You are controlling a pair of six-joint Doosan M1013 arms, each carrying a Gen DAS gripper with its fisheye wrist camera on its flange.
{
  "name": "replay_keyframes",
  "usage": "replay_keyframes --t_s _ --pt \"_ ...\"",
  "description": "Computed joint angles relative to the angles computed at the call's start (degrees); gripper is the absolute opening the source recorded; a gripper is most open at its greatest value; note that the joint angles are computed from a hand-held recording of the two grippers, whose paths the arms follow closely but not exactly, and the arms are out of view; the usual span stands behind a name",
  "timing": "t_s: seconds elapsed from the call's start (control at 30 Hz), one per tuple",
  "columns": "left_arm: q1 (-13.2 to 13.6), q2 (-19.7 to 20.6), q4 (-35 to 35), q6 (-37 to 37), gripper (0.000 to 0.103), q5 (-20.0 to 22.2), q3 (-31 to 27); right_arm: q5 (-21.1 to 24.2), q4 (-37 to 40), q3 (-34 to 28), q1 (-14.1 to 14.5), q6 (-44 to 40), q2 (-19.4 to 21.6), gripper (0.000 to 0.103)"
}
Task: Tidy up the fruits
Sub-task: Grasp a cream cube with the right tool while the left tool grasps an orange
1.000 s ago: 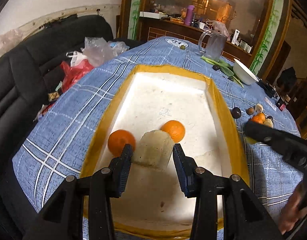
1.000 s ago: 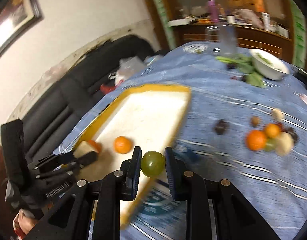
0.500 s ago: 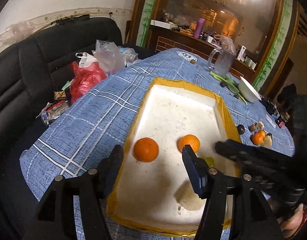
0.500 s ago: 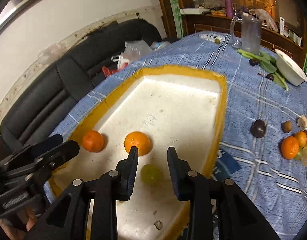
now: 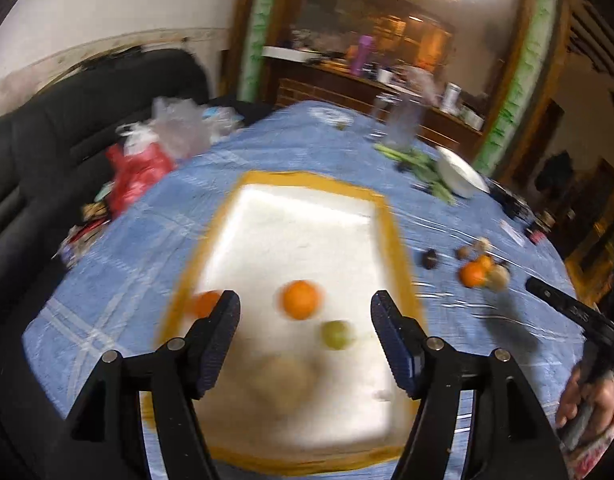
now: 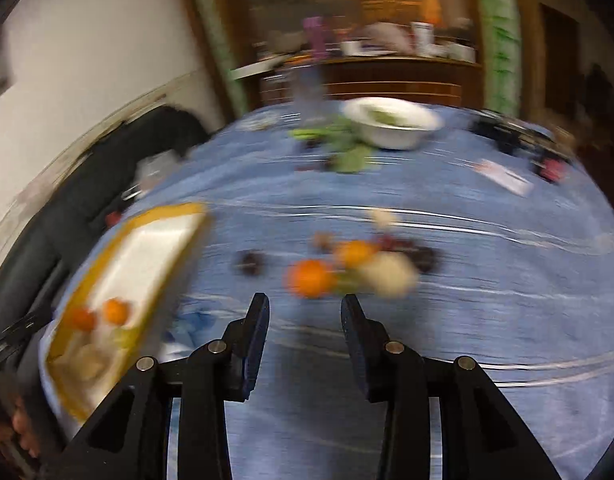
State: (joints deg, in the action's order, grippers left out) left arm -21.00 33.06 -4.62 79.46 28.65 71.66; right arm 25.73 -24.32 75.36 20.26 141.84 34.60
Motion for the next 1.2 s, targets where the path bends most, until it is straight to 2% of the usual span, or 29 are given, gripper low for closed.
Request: replay_keyframes --t_s 0.07,0.13,0.23,0.33,0.43,0.5,0.63,0.7,0.8,1.0,1.07,1.13,1.2 --pt "-0.65 0.9 -6.12 6.45 0.069 1.78 -1.83 0.65 -3.18 1.43 -0.92 4.72 -0.62 0.04" --pt "-1.36 2.22 -12.41 12.16 0.069 4.72 -4.28 0.99 -1.77 1.68 -1.97 4.41 -0.4 0.04" --pt "-2.72 3.67 -14.25 14.73 0.069 7.16 -6.72 1.04 2.64 0.4 -2.74 0.58 0.94 0.04" --pt "-4.19 5.42 -11.58 13.47 0.069 9.05 -9.59 2.49 5.5 -2.01 -2.89 -2.92 2.87 0.04" --pt "-4.81 7.06 -12.17 13.32 0.069 10.42 -12.16 4.19 5.26 -4.52 -2.76 -3.63 4.75 0.04" --pt "-5.3 8.35 -10.99 11.22 0.069 10.93 -14.18 5.06 3.89 -5.96 -2.75 -3.44 5.84 0.047" --pt "-5.73 12.2 -11.96 8.63 0.069 13.72 -19.66 2.12 5.38 -5.89 -3.36 -4.94 6.51 0.05" --pt "-5.86 14.22 -12.19 6.94 0.069 15.93 -22.61 0.0 9.74 -4.94 -3.87 -8.42 6.11 0.042" --pt "-5.73 17.1 -15.72 7.28 0.069 18.92 -26.78 -1.09 11.07 -3.72 -4.11 -8.4 5.32 0.041" --pt "-6.41 20.5 -13.72 6.49 0.067 19.86 -31.48 -1.51 15.19 -2.28 -4.73 -10.05 4.43 0.041" --pt "-6.7 21.88 -11.92 6.25 0.062 20.91 -33.59 -1.97 18.3 -1.99 -5.08 -12.26 4.27 0.041" --pt "-6.79 23.4 -11.43 6.59 0.052 22.75 -35.9 -1.9 18.44 -1.81 -5.12 -12.4 4.12 0.041" --pt "-6.78 23.65 -12.88 8.42 0.047 22.36 -35.86 -1.69 18.19 -1.78 -5.09 -12.04 4.06 0.041"
